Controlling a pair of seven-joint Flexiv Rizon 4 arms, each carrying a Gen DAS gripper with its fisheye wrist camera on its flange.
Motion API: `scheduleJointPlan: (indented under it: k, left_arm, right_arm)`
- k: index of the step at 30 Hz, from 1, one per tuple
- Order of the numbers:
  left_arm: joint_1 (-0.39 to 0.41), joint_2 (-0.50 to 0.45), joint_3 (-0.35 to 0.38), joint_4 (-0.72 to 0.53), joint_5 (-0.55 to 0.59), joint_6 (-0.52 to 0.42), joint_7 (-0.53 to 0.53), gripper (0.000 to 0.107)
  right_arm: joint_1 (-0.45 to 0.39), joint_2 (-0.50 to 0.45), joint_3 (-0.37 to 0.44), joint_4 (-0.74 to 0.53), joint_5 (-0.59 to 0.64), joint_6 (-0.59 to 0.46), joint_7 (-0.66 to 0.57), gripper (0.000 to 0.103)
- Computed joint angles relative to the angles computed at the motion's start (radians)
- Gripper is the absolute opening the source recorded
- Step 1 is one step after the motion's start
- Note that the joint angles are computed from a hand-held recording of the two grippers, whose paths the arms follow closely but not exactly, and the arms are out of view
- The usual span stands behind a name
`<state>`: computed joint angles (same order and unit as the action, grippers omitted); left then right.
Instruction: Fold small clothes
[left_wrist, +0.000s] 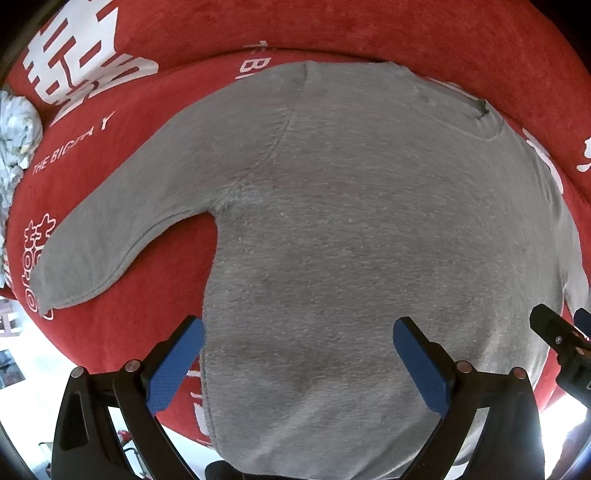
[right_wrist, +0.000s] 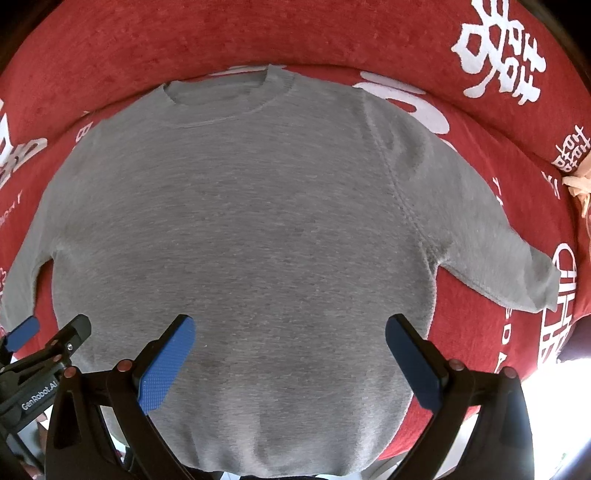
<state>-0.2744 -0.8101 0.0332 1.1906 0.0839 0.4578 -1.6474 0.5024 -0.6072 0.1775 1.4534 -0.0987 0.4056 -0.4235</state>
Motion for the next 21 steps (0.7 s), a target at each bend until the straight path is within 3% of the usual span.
scheduleJointPlan:
  k: [8,17,21]
  left_arm:
    - [0.047,0.017,-0.005,0.045,-0.037,0.033,0.011,0.103]
    - [0.184,0.070,-0.005,0.209,-0.149,0.196,0.020,0.103]
    - [0.297,0.087,-0.040,0.334,-0.291,0.361,0.027,0.103]
  right_arm:
    - [0.010,-0.023,0.009,-0.035,0.008,0.018,-0.024,0.103]
    - [0.056,-0.091,0.008,-0.125,-0.009,0.029,-0.055,0.103]
    - [0.076,-0.134,0.015,-0.194,-0.003,0.002,-0.086,0.103]
